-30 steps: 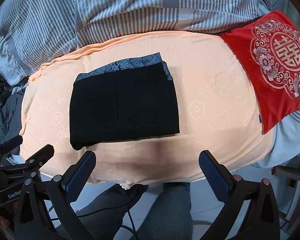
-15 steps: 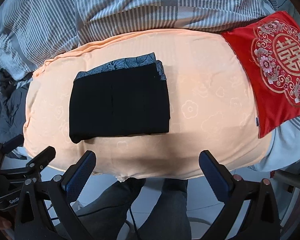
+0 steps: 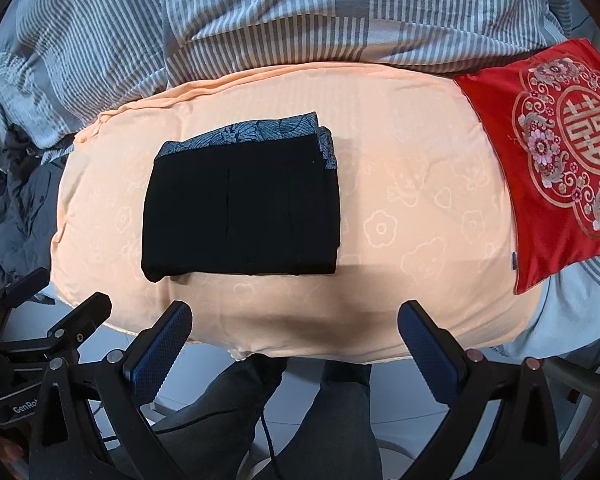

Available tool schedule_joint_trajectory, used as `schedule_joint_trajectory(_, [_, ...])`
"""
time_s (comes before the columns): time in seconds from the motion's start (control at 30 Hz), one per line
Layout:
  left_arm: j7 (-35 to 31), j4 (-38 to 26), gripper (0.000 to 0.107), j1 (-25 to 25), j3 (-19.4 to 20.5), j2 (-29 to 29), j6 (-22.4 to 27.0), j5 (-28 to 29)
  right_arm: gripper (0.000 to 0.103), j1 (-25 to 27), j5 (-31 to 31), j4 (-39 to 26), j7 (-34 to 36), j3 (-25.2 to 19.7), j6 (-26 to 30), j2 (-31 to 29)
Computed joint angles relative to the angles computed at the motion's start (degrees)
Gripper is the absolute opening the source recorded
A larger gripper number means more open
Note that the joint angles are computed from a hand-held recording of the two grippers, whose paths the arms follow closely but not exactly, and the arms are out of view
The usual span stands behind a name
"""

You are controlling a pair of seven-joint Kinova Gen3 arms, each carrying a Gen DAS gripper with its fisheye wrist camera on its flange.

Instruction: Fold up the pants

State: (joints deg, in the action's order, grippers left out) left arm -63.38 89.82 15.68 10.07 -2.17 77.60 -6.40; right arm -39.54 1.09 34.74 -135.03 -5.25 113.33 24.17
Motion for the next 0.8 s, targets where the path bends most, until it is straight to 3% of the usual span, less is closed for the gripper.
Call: schedule_joint_trajectory(0.8, [-0.2,-0.4,0.103,0.2,0.0,0.0,-0.6,0.6,0.103,-0.2,0.2,-1.1,0.8,0.1,0.5,0.4])
